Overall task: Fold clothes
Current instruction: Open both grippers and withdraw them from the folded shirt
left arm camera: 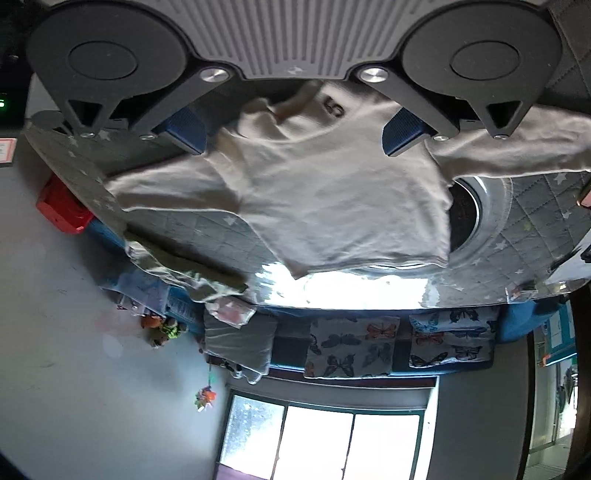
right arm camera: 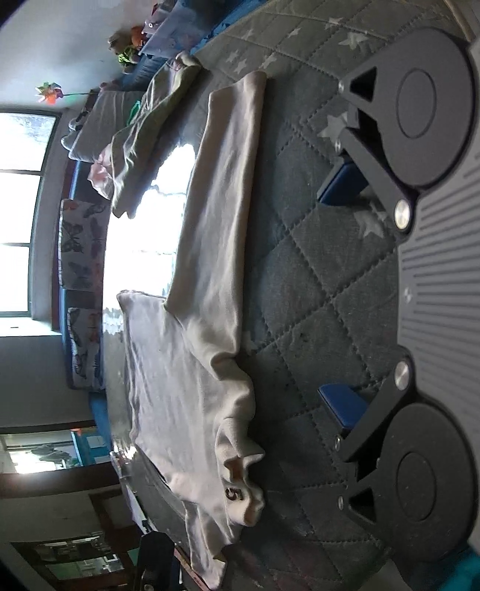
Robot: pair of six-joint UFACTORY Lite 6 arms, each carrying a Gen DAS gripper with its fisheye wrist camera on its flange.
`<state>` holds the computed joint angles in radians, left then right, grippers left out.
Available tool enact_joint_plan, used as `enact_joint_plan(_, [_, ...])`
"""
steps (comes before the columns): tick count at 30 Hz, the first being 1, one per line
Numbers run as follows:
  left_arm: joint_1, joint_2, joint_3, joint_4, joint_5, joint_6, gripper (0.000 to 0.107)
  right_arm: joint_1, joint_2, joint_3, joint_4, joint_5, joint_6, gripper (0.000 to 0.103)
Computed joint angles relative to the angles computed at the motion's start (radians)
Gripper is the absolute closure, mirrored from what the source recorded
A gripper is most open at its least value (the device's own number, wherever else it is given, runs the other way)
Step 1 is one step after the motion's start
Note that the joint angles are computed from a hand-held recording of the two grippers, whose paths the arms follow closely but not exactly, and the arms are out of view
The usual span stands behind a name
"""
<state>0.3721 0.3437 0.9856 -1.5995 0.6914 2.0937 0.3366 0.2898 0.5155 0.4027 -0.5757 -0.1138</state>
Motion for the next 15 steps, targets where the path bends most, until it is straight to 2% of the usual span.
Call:
enact_joint_plan(5, [0.003, -0.085, -0.105, -0.066, -0.014, 0.098, 0.004, 0.043, 0.013, -0.023, 0.062, -0.076, 0.005, 0.000])
enact_joint_plan(15, [0.064, -0.197, -0.247, -0.104, 0.033, 0.178, 0.004, 0.121, 0.062, -0.074, 0.129, -0.255, 0.062, 0.000])
